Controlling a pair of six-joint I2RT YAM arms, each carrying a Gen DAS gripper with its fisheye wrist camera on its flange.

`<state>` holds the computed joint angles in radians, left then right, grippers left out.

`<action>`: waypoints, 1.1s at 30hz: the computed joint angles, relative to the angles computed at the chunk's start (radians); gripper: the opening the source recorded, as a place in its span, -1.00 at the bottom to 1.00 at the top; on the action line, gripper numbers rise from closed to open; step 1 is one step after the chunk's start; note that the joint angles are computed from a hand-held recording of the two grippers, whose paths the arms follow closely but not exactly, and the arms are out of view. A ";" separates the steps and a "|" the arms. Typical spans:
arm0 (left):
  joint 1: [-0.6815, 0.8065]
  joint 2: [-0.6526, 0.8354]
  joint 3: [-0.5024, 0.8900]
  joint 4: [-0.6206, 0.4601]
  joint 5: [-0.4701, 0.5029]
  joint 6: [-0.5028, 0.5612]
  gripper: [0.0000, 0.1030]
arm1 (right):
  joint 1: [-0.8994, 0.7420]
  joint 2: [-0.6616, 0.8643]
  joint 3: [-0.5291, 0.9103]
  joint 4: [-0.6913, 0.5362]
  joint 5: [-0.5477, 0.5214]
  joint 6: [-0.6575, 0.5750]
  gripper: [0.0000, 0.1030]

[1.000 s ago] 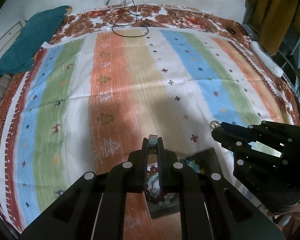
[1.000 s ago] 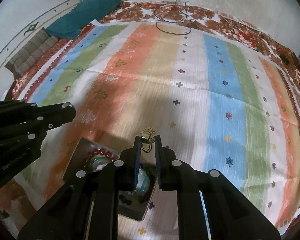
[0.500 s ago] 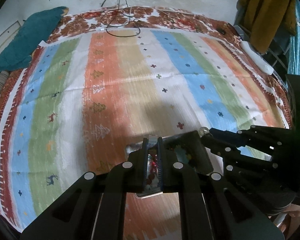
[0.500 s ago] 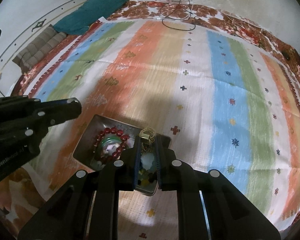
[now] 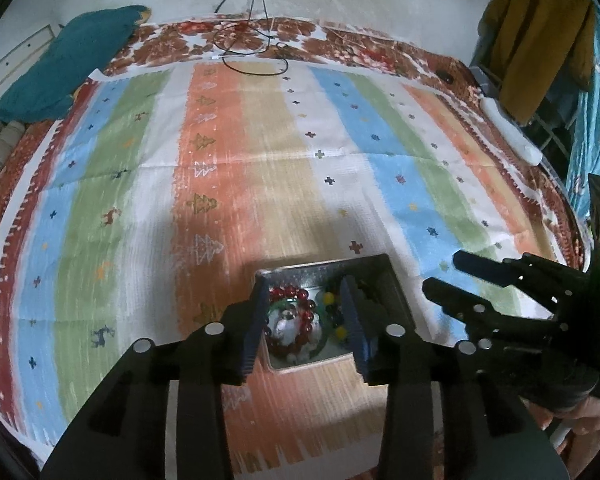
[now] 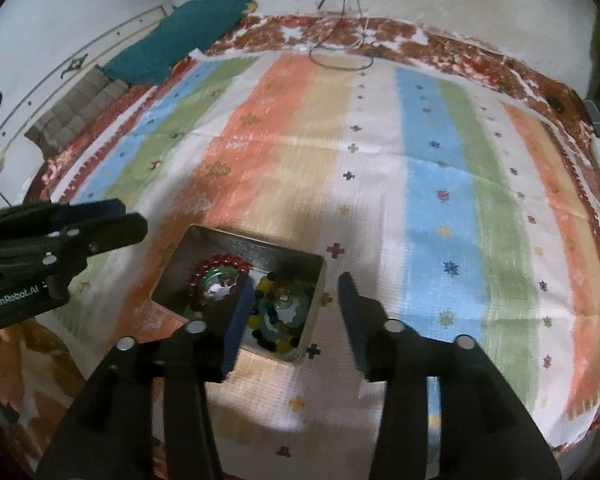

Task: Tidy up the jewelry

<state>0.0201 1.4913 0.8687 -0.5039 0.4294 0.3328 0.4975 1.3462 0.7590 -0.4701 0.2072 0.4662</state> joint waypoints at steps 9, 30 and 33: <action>0.075 -0.113 -0.066 -0.087 0.071 0.111 0.18 | 0.064 -0.169 -0.063 -0.041 0.074 0.045 0.32; 0.197 -0.410 -0.263 -0.030 0.114 0.172 0.89 | 0.273 -0.351 -0.129 -0.127 0.256 0.153 0.80; 0.202 -0.430 -0.277 -0.024 0.112 0.176 0.89 | 0.265 -0.359 -0.135 -0.119 0.246 0.148 0.80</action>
